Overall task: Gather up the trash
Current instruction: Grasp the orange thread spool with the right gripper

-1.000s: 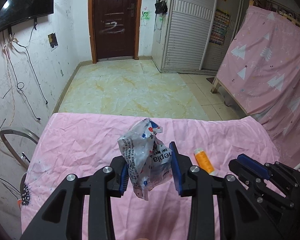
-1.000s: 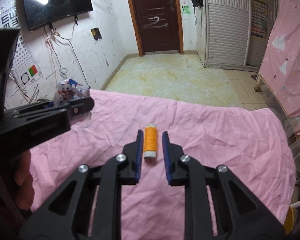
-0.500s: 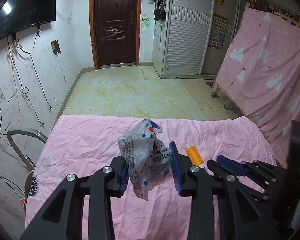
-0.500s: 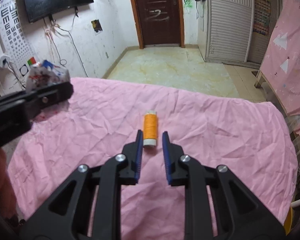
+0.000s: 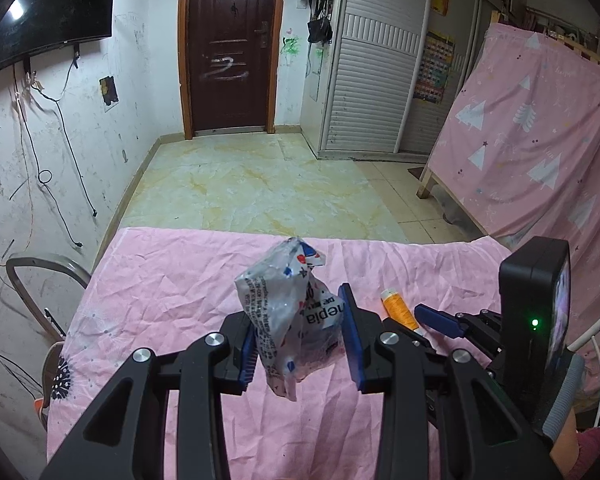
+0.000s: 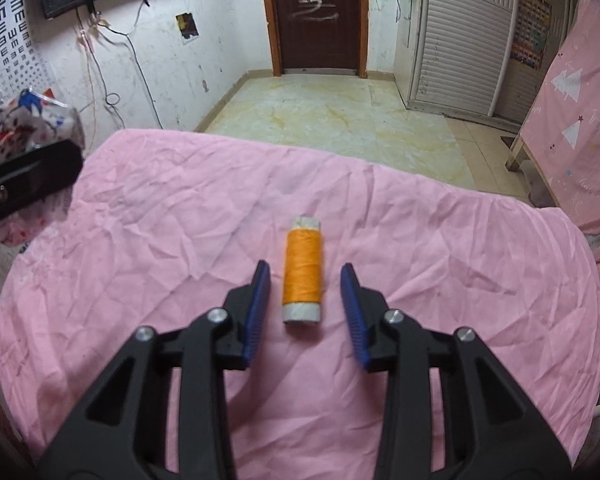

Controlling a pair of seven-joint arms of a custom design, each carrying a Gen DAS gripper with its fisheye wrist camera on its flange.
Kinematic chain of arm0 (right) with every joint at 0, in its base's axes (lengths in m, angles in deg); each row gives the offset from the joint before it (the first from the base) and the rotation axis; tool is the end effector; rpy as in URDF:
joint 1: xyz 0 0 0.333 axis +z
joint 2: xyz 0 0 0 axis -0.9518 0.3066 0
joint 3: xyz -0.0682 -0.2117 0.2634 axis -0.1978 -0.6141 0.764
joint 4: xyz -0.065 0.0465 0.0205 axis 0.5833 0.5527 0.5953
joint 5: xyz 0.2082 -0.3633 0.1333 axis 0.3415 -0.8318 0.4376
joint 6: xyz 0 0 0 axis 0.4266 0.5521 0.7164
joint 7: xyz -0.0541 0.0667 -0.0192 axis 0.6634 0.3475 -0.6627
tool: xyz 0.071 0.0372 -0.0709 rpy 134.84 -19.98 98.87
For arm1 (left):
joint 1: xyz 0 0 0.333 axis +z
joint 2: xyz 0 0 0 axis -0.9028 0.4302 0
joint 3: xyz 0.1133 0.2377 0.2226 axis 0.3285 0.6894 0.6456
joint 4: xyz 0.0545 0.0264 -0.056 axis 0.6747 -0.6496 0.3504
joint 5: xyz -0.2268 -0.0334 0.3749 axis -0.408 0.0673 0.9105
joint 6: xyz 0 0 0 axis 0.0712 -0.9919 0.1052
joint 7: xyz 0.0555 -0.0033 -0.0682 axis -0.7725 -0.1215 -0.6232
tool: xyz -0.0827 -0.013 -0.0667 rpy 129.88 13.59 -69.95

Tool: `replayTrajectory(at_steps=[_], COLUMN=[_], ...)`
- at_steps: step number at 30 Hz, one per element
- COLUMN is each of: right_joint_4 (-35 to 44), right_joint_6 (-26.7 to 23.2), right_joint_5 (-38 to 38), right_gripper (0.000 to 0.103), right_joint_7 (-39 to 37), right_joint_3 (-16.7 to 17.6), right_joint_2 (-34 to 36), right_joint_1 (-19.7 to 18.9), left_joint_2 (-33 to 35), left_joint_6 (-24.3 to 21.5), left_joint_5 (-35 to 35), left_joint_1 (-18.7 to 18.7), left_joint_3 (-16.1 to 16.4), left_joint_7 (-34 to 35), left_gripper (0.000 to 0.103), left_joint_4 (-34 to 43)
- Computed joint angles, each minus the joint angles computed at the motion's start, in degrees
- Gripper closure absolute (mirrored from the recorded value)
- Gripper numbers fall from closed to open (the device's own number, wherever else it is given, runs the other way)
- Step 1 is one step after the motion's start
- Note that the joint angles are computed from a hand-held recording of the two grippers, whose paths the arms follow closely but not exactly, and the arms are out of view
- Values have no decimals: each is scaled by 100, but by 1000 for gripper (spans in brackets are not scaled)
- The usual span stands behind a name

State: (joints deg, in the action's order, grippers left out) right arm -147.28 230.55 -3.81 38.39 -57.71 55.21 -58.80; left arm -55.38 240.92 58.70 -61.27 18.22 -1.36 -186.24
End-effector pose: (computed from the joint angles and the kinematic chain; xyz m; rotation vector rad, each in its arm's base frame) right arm 0.6593 0.2624 0.4473 -2.0958 1.3876 -0.3960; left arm 0.5940 -0.0793 0.5194 -1.8658 1.6540 -0.7889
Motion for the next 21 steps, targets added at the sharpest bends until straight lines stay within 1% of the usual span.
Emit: replayTrajectory(at_steps=[1, 2, 8, 14, 18, 21], right_joint_4=[-13, -23, -110, -343, -679, -890], right_joint_6=[50, 81, 180, 396, 649, 777], right_joint_5=[-321, -464, -332, 142, 788, 1236], right_gripper=[83, 85, 86, 86, 86, 85], right_joint_7=[245, 361, 326, 53, -352, -652], right_joint_3=[-166, -217, -71, 74, 170, 123], right_joint_2=[0, 1, -49, -297, -628, -854], right_joint_1=[149, 198, 47, -151, -323, -348], left_joint_2=[17, 31, 60, 0, -111, -213], left_joint_6=[0, -2, -19, -18, 14, 33], left_joint_5=[-21, -68, -56, 152, 301, 372], left_joint_1=[-4, -13, -17, 4, 7, 3], left_joint_3=[6, 23, 42, -9, -89, -176], left_joint_7=[17, 57, 53, -140, -271, -329], left_gripper=[77, 77, 77, 77, 77, 77], left_joint_4=[9, 18, 35, -4, -82, -150])
